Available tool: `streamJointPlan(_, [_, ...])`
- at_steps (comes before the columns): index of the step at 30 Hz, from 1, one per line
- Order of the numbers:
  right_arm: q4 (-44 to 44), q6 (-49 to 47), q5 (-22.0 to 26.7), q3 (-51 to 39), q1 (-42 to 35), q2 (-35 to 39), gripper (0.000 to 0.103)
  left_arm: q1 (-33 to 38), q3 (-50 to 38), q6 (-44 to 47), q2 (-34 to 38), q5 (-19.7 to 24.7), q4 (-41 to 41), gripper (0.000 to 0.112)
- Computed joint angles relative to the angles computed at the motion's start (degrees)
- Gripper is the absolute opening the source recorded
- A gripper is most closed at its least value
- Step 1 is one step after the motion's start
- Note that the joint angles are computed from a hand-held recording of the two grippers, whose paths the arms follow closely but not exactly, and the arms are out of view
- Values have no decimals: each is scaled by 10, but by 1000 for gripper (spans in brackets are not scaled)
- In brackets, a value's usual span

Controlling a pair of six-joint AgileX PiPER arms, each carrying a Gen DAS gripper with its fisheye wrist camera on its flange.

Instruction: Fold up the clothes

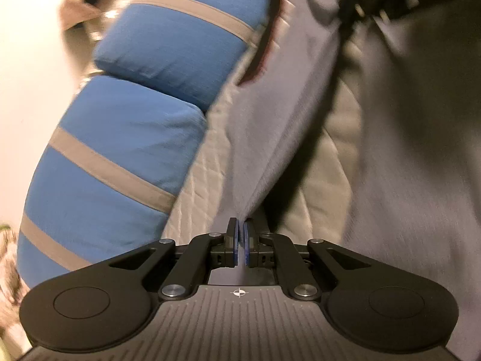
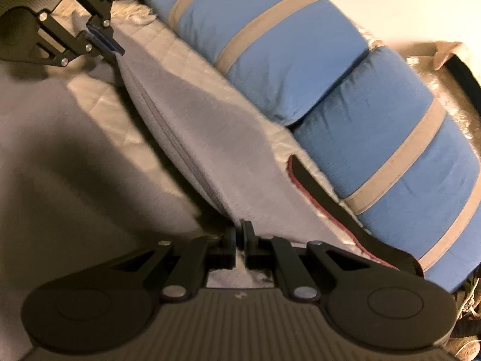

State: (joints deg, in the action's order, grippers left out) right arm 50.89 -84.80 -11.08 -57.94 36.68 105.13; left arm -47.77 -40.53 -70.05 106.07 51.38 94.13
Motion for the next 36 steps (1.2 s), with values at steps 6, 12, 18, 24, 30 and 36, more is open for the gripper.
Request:
streamJointPlan(6, [-14, 14, -6, 11, 5, -4, 15, 1, -7, 28, 23, 2, -23, 4])
streamJointPlan(12, [-77, 92, -23, 21, 6, -8, 37, 11, -4, 33, -2, -13, -44, 5])
streamJointPlan(18, [-170, 248, -54, 33, -1, -27, 85, 121, 21, 112, -165, -163, -181, 11])
streamJointPlan(24, [-197, 311, -65, 38, -5, -37, 99, 245, 35, -84, -213, -99, -158, 63])
streamJointPlan(30, [-212, 316, -66, 39, -4, -34, 101, 442, -27, -166, -204, -138, -303, 63])
streamJointPlan(36, [-219, 322, -69, 39, -5, -30, 102, 622, -8, -67, -223, -340, -538, 62])
